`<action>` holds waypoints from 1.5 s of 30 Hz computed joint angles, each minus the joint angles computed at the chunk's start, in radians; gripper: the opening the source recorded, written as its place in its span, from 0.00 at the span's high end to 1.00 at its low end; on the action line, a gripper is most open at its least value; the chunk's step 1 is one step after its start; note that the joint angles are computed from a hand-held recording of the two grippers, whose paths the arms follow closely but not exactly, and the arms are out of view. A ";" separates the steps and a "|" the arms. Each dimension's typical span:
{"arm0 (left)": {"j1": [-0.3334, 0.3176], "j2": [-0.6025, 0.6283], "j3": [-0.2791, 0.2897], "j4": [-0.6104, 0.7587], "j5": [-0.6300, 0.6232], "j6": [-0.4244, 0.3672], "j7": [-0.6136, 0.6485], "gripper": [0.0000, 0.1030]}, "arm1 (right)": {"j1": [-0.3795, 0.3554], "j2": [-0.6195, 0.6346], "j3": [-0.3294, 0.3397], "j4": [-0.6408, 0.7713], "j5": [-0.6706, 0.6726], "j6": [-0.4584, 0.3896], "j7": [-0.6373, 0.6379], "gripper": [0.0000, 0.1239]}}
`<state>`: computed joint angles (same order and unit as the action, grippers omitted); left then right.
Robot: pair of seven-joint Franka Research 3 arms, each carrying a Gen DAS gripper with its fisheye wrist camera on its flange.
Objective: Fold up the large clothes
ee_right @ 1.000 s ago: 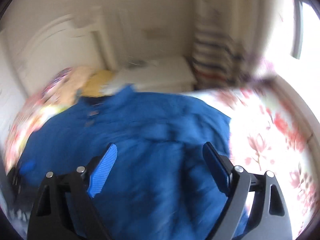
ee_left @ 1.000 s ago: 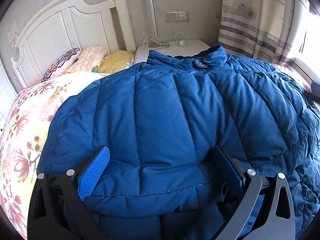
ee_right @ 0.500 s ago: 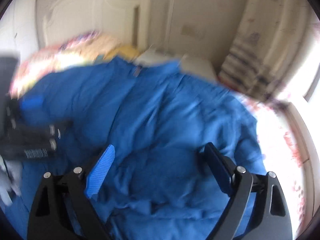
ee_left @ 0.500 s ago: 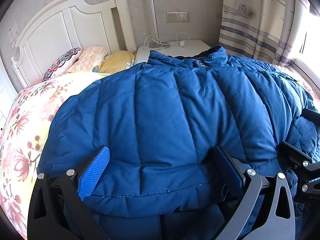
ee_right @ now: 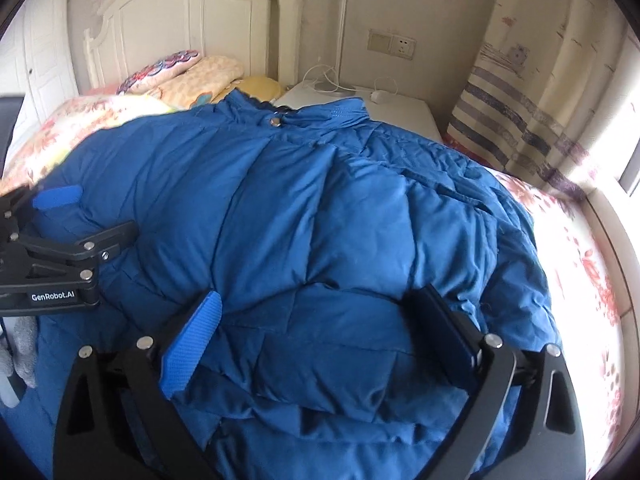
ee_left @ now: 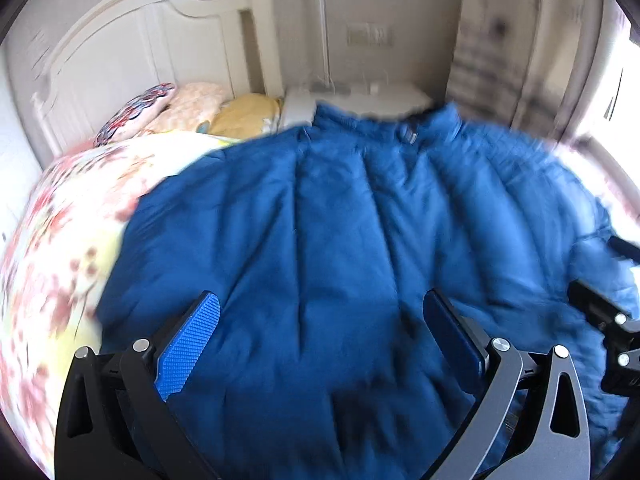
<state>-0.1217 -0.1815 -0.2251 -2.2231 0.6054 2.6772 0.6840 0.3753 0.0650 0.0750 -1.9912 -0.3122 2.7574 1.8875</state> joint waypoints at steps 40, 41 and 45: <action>0.071 -0.449 -0.029 -0.409 -0.224 -0.130 0.004 0.06 | -0.180 -0.303 0.088 -0.333 0.131 -0.057 0.013 0.19; 0.051 -0.481 -0.026 -0.426 -0.226 -0.107 -0.005 0.06 | -0.186 -0.322 0.098 -0.344 0.107 -0.046 0.034 0.20; -0.034 -0.518 -0.066 -0.420 -0.210 -0.051 -0.009 0.05 | -0.106 -0.443 0.088 -0.440 0.181 0.055 -0.071 0.20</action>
<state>-0.1559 -0.6991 -0.2914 -2.6432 0.3953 2.6262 0.6749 0.2692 -0.3777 0.1633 -2.4309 -0.1312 2.8121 1.8163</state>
